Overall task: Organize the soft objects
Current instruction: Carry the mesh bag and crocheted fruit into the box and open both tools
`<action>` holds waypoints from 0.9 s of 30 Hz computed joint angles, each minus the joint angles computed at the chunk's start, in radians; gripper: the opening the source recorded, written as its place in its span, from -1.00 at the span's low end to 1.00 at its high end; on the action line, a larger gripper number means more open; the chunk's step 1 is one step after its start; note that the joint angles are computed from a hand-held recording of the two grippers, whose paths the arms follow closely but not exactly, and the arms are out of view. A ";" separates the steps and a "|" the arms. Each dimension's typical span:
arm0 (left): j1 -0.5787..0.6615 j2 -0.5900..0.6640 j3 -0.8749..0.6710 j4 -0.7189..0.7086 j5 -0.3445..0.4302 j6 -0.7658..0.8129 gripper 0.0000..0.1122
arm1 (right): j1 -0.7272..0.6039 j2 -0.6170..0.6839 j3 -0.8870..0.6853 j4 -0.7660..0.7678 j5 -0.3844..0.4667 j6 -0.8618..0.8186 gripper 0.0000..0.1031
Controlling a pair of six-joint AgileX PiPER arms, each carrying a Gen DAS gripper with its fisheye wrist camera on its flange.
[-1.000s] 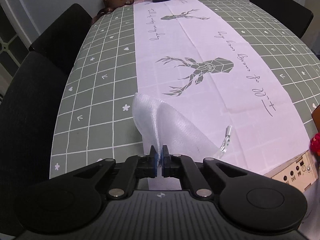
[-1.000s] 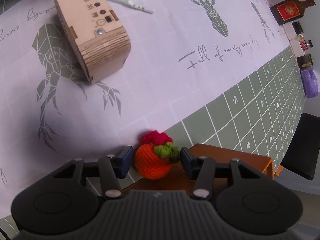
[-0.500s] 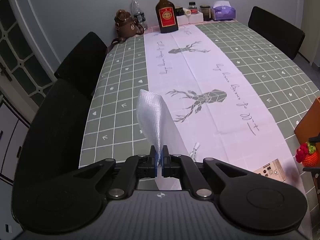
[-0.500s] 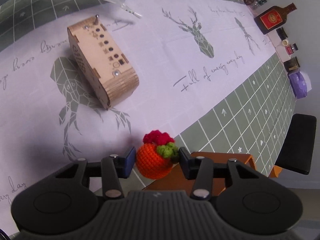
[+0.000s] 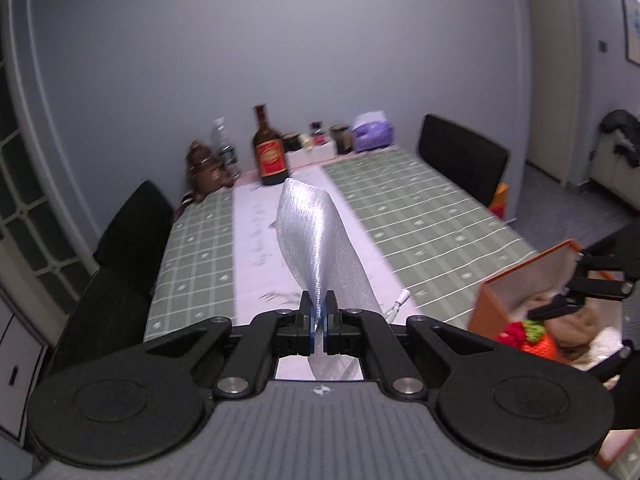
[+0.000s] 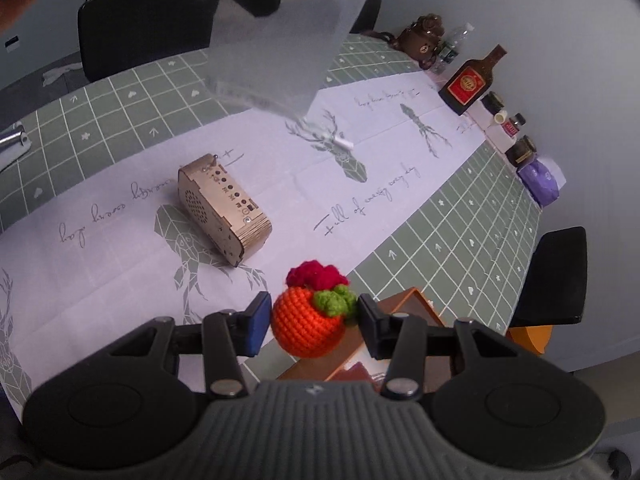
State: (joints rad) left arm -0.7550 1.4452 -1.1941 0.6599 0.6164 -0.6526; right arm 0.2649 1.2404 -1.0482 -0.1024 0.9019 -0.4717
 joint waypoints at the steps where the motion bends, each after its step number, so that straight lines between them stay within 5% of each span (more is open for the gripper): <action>1: -0.029 -0.003 -0.005 0.007 0.002 -0.011 -0.94 | -0.017 -0.032 0.003 0.007 0.012 -0.010 -0.10; 13: -0.307 0.177 -0.139 0.009 -0.036 -0.043 -0.94 | -0.524 -0.192 0.093 0.228 0.053 -0.387 -0.10; 19: -0.313 0.409 -0.293 -0.112 -0.037 0.088 -0.94 | -0.716 -0.073 0.156 0.333 -0.055 -0.577 -0.10; 27: -0.274 0.653 -0.508 -0.130 0.072 0.149 -0.94 | -0.723 0.150 0.136 0.407 -0.223 -0.636 -0.10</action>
